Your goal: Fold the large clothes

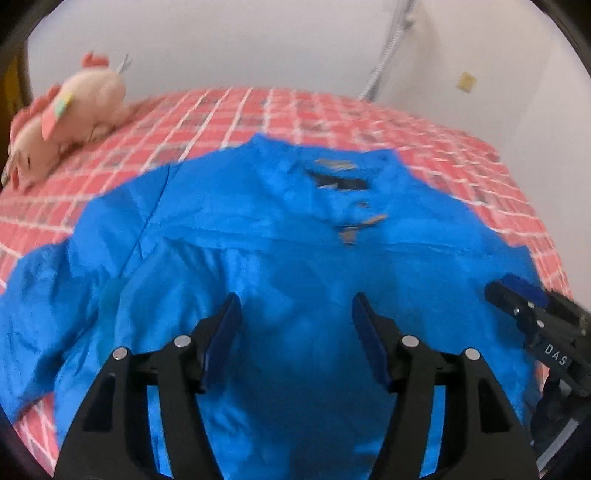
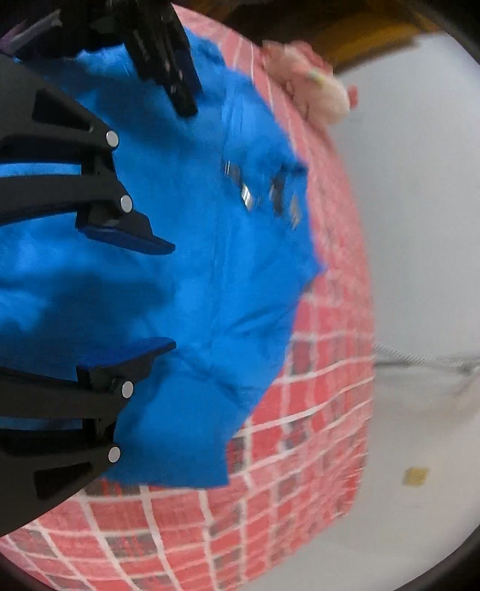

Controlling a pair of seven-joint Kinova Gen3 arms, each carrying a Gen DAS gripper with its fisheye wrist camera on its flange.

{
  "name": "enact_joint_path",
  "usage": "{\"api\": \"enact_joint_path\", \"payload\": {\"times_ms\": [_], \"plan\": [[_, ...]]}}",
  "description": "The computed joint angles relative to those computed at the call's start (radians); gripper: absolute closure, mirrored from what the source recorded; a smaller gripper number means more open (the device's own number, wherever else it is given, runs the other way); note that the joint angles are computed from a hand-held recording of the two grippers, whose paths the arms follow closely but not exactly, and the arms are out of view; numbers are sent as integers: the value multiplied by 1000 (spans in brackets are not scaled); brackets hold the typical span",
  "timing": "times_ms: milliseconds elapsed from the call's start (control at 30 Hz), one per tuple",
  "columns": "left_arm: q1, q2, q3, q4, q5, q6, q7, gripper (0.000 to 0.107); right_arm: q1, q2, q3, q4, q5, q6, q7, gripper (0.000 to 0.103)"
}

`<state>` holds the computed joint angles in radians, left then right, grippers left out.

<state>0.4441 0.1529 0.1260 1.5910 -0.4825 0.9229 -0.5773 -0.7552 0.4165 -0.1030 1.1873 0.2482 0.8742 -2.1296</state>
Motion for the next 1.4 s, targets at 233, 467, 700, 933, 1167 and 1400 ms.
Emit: {"api": "enact_joint_path", "payload": {"times_ms": [233, 467, 700, 933, 1167, 1400], "plan": [[-15, 53, 16, 9, 71, -15, -72, 43, -8, 61, -21, -26, -59, 82, 40, 57], [11, 41, -14, 25, 63, -34, -69, 43, 79, 38, -52, -3, -204, 59, 88, 58], [22, -135, 21, 70, -55, 95, 60, 28, 77, -88, -37, -3, -180, 121, 55, 40], [-129, -419, 54, 230, -46, 312, 119, 20, 68, -103, -61, -22, -156, 149, 66, 30], [-291, -719, -91, 352, -59, 579, 55, 17, 54, -66, -63, -42, -165, 178, 92, 29], [-420, -888, -403, 395, -132, 585, -96, 16, 24, -49, -54, -49, -137, 183, 76, 28]]}}
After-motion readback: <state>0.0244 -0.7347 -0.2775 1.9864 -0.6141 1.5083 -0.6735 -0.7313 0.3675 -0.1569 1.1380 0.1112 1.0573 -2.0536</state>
